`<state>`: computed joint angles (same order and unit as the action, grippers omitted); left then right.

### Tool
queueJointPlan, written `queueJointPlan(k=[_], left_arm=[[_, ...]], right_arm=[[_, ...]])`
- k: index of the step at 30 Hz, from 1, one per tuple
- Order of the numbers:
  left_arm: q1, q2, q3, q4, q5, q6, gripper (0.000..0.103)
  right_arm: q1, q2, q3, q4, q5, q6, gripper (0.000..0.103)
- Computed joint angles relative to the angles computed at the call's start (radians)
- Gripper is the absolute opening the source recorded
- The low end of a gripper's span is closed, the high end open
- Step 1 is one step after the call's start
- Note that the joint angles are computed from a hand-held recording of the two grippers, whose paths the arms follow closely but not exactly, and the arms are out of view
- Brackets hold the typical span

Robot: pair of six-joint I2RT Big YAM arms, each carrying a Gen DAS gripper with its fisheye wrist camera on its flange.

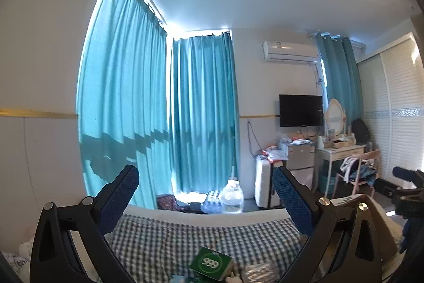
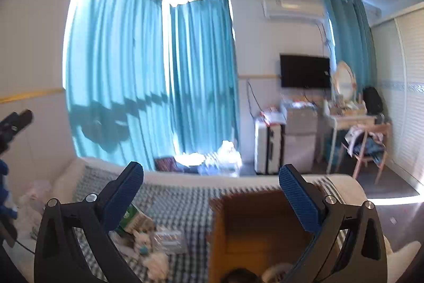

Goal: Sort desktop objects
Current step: 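Move both tools back over the pile on the bedspread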

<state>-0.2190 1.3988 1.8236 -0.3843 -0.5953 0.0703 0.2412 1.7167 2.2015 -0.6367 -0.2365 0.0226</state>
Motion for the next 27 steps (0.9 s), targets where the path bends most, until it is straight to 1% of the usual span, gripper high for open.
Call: queueJointPlan(k=[1,2,3,5,6,7,8,9,10,11,12,13,14,15,16,17,18,19,20,21,22,23,25,27], left_arm=[[0.012,-0.009,-0.019,0.020,0.007,0.010,0.103],[0.025,-0.018,-0.035,0.030,0.025,0.004,0.103],[0.042,-0.031,-0.059,0.043,0.046,-0.016,0.103],[0.069,-0.065,-0.127,0.109,0.061,-0.068,0.103],[0.085,-0.079,-0.159,0.130,0.064,-0.100,0.103],[0.098,-0.083,-0.165,0.110,0.061,-0.127,0.103],[0.110,-0.078,-0.155,0.062,0.050,-0.152,0.103],[0.123,-0.070,-0.141,0.008,0.046,-0.177,0.103],[0.142,-0.060,-0.124,-0.051,0.071,-0.206,0.103],[0.164,-0.055,-0.119,-0.084,0.119,-0.229,0.103],[0.180,-0.054,-0.123,-0.095,0.151,-0.240,0.103],[0.191,-0.055,-0.137,-0.091,0.154,-0.245,0.103],[0.196,-0.057,-0.150,-0.082,0.137,-0.242,0.103],[0.203,-0.053,-0.157,-0.080,0.124,-0.234,0.103],[0.210,-0.051,-0.164,-0.081,0.134,-0.223,0.103],[0.220,-0.051,-0.177,-0.071,0.167,-0.211,0.103],[0.234,-0.052,-0.193,-0.053,0.223,-0.195,0.103],[0.242,-0.043,-0.192,-0.070,0.247,-0.184,0.103],[0.243,-0.031,-0.184,-0.095,0.231,-0.176,0.103],[0.243,-0.020,-0.183,-0.110,0.205,-0.165,0.103],[0.241,-0.011,-0.188,-0.108,0.181,-0.153,0.103],[0.243,-0.008,-0.198,-0.096,0.177,-0.153,0.103],[0.250,-0.013,-0.238,-0.043,0.183,-0.177,0.103],[0.252,-0.012,-0.266,-0.004,0.170,-0.188,0.103]], right_arm=[[0.010,-0.026,-0.055,0.077,-0.008,0.006,0.103],[0.037,-0.071,-0.139,0.203,-0.030,0.017,0.103],[0.037,-0.083,-0.186,0.278,-0.029,0.027,0.103],[0.048,-0.126,-0.288,0.469,-0.051,0.084,0.103],[0.054,-0.133,-0.310,0.519,-0.052,0.110,0.103],[0.064,-0.129,-0.313,0.540,-0.049,0.132,0.103],[0.080,-0.117,-0.306,0.531,-0.041,0.166,0.103],[0.080,-0.117,-0.306,0.531,-0.041,0.166,0.103],[0.087,-0.109,-0.301,0.523,-0.036,0.177,0.103],[0.096,-0.101,-0.308,0.539,-0.024,0.187,0.103],[0.102,-0.097,-0.318,0.564,-0.010,0.197,0.103],[0.113,-0.090,-0.329,0.592,0.009,0.207,0.103],[0.111,-0.088,-0.334,0.596,0.015,0.216,0.103],[0.110,-0.076,-0.322,0.584,0.019,0.226,0.103],[0.115,-0.066,-0.316,0.569,0.031,0.231,0.103],[0.130,-0.051,-0.313,0.528,0.069,0.226,0.103],[0.130,-0.051,-0.313,0.528,0.069,0.226,0.103],[0.130,-0.054,-0.327,0.514,0.076,0.219,0.103],[0.141,-0.039,-0.321,0.462,0.072,0.207,0.103],[0.141,-0.039,-0.320,0.461,0.072,0.207,0.103],[0.147,-0.038,-0.330,0.445,0.056,0.200,0.103],[0.161,-0.029,-0.329,0.436,0.061,0.187,0.103],[0.179,-0.019,-0.340,0.424,0.073,0.136,0.103],[0.190,-0.012,-0.349,0.408,0.061,0.099,0.100]])
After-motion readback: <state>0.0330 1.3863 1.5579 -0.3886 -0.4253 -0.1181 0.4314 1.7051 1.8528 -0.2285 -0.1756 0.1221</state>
